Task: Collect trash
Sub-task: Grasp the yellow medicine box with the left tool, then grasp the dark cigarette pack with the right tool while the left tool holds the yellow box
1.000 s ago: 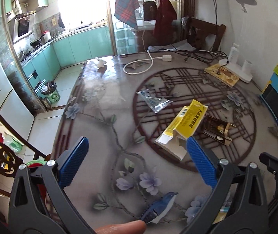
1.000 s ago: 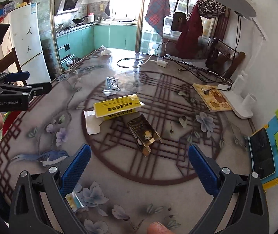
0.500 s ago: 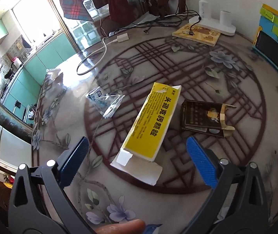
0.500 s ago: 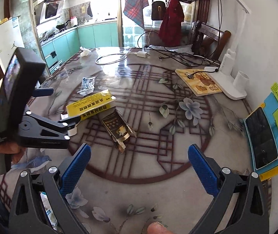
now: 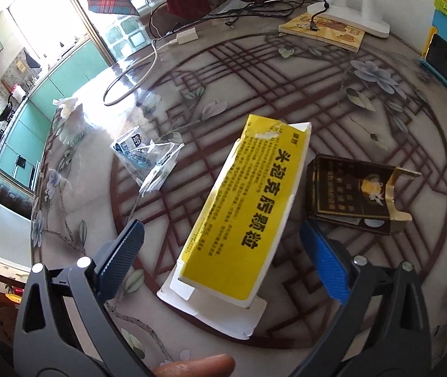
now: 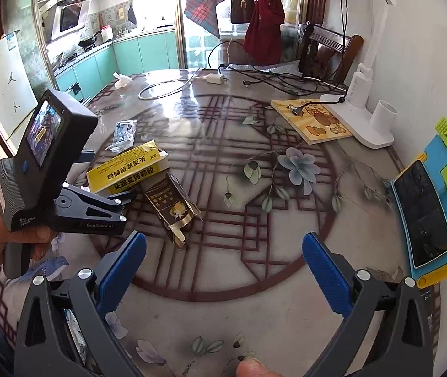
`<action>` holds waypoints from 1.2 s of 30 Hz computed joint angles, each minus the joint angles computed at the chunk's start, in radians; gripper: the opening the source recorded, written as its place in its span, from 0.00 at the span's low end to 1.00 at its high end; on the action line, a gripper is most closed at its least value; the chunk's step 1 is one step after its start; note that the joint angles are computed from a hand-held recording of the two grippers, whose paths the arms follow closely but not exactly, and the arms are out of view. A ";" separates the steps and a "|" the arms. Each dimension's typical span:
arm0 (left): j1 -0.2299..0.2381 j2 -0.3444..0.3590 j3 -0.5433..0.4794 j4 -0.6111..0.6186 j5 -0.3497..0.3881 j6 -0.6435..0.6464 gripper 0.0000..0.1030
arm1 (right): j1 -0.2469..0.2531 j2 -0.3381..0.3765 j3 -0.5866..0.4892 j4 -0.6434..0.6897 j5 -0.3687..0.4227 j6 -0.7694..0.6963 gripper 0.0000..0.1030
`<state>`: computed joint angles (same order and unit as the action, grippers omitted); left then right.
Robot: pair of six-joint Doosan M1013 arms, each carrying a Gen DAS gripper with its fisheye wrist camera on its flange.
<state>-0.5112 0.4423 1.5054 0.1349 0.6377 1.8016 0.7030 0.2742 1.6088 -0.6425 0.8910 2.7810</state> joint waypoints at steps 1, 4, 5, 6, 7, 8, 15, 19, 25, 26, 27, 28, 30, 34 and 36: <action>0.002 0.004 -0.003 -0.004 0.005 0.001 0.88 | 0.000 0.002 -0.001 0.001 0.002 -0.001 0.94; 0.002 0.011 -0.007 0.014 0.010 -0.016 0.70 | -0.002 0.006 -0.004 0.008 0.007 -0.006 0.94; 0.002 0.014 -0.009 0.017 0.013 -0.019 0.61 | -0.003 0.009 -0.004 0.009 0.008 -0.009 0.94; 0.004 0.015 -0.010 0.012 0.014 -0.016 0.56 | -0.004 0.012 -0.005 0.010 0.009 -0.011 0.94; 0.005 0.015 -0.010 0.000 0.013 -0.007 0.45 | -0.005 0.014 -0.006 0.012 0.009 -0.013 0.94; 0.006 0.014 -0.008 0.000 0.013 -0.008 0.41 | -0.007 0.018 -0.006 0.014 0.004 -0.017 0.94; 0.018 -0.025 0.013 -0.081 -0.012 0.037 0.36 | -0.016 0.059 -0.023 0.009 -0.033 -0.088 0.94; 0.027 -0.063 0.038 -0.121 -0.039 0.054 0.30 | -0.022 0.086 -0.046 0.039 -0.047 -0.171 0.94; 0.046 -0.105 0.071 -0.204 -0.046 0.109 0.26 | -0.026 0.131 -0.083 0.017 -0.036 -0.254 0.94; 0.050 -0.107 0.074 -0.217 -0.039 0.116 0.25 | -0.030 0.138 -0.090 0.025 -0.031 -0.267 0.94; 0.054 -0.110 0.079 -0.226 -0.038 0.121 0.25 | -0.034 0.146 -0.096 0.032 -0.028 -0.279 0.94; 0.059 -0.113 0.083 -0.237 -0.036 0.127 0.25 | -0.037 0.152 -0.101 0.037 -0.029 -0.290 0.94; 0.069 -0.120 0.093 -0.261 -0.036 0.144 0.24 | -0.042 0.165 -0.109 0.045 -0.032 -0.312 0.94; 0.090 -0.137 0.108 -0.320 -0.038 0.186 0.22 | -0.043 0.180 -0.121 0.045 -0.038 -0.334 0.94; 0.099 -0.146 0.114 -0.350 -0.040 0.205 0.22 | -0.045 0.187 -0.128 0.054 -0.038 -0.346 0.94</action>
<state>-0.4118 0.2963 1.6189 -0.2155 0.5973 2.0066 0.6584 0.4611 1.4811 -0.5889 0.8525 2.4352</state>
